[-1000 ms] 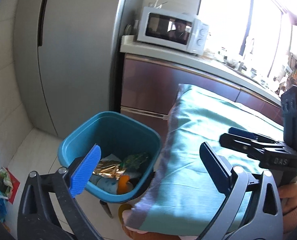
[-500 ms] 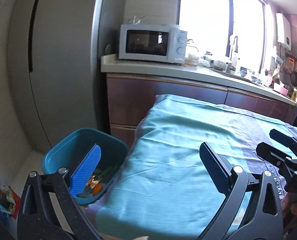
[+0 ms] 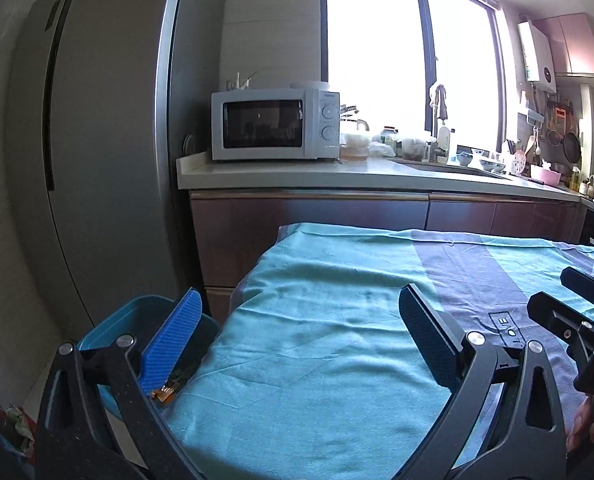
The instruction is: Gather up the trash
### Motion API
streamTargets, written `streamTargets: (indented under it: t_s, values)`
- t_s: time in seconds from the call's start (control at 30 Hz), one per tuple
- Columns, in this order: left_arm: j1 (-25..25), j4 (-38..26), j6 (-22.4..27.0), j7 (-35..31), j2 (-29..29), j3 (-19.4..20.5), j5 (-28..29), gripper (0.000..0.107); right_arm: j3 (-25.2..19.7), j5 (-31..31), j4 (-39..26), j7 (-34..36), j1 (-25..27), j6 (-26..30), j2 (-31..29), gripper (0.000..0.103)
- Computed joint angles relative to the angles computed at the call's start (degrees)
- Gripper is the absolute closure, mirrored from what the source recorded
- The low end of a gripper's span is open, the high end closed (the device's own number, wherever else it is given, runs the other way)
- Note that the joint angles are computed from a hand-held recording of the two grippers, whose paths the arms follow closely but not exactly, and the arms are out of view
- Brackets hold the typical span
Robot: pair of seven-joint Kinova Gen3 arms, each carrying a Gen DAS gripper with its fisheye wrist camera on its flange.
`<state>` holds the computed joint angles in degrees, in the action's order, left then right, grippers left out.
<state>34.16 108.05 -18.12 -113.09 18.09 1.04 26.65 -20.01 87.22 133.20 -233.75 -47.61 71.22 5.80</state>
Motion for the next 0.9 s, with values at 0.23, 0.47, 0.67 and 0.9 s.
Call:
streamTargets:
  t_s: [0.23, 0.47, 0.67, 0.9]
  values:
    - [0.0, 2.3, -4.4, 0.6, -0.5, 2.0, -0.6, 0.01, -1.2, -2.4, 0.9, -2.1, -2.6, 5.5, 0.7, 0.007]
    - [0.4, 4.3, -8.2, -0.6, -1.1, 3.3, 0.4, 0.01, -1.8, -5.0, 1.0, -3.2, -4.6, 9.1, 0.9, 0.007]
    - [-0.2, 5.0, -8.9, -0.7, -1.5, 4.6, 0.0, 0.01, -1.9, -6.1, 1.0, -3.7, -5.6, 10.7, 1.0, 0.007]
    - [-0.3, 5.6, -10.3, -0.8, -1.7, 5.0, 0.4, 0.01, -1.9, -6.2, 0.9, -3.7, -5.9, 11.0, 1.1, 0.007]
